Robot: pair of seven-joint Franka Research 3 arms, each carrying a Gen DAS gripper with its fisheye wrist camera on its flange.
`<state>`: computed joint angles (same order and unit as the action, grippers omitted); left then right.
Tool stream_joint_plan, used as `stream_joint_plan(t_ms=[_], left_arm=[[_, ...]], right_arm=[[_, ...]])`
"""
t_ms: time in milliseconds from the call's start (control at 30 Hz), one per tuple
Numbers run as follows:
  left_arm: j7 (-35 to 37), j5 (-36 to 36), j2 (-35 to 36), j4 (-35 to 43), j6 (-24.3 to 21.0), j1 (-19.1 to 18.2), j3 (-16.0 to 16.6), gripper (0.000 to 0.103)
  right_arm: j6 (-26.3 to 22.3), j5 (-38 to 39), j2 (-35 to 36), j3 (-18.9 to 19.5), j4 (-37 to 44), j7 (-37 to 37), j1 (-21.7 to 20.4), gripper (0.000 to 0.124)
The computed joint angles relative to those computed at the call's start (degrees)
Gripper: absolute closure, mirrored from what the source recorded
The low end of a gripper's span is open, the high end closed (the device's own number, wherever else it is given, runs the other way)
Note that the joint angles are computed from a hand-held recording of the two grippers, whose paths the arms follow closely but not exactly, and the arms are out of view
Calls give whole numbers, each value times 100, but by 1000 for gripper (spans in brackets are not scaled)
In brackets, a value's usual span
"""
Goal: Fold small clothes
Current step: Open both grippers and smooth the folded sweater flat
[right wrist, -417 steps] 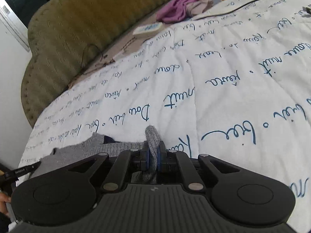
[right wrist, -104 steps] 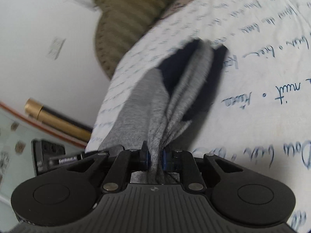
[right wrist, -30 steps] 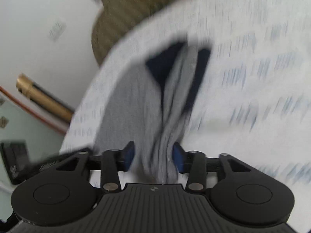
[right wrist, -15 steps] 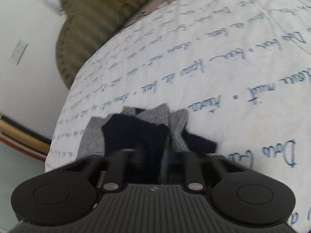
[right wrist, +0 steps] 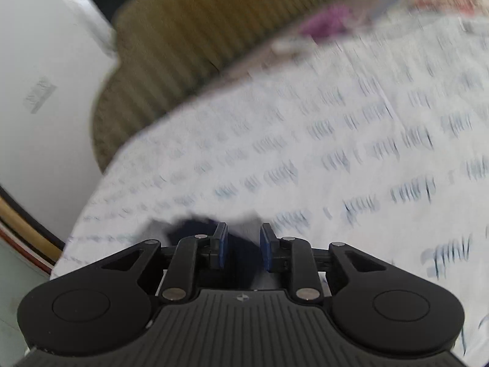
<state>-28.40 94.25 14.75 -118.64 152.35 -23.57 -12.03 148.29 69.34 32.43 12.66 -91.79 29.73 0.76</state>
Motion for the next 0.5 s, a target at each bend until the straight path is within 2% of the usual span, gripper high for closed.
stream_joint_plan(t_ms=[67,133,167,200,233,267,300,333,367,500], left_arm=[[308,-147,174,286,-186,6,49,11],[785,-504,510,674,-292,26,124,11],[1146,-794,721,876,-245,52,157,11],[1455,-1054,873,991,-237,34,190,10],[1456,-1035,993,1059,-267,-49,275,8],[1107,-638,1046,1052,-290,-206,418,7],[825,-344,1088,1039,-319,-296,495,7],[613,-158,1127,1044,-362,-342,529,4],[606,-179,1164,1085,-375,-332,523,3],[1074,-687,1001,1022,-349,-285,477,2]], right_arm=[[-311,-8,-117,97,-46,-216,19,93],[-604,-89,-76,141,5,-359,125,75],[-657,-180,-22,57,34,-352,261,73],[-560,-579,117,-193,171,58,594,70],[-239,-977,311,-261,237,238,768,73],[127,-1021,467,-131,234,16,742,75],[386,-663,548,176,187,-607,516,75],[434,-426,618,392,185,-931,318,75],[397,-355,654,408,231,-852,287,75],[629,-994,545,135,282,-260,623,74]])
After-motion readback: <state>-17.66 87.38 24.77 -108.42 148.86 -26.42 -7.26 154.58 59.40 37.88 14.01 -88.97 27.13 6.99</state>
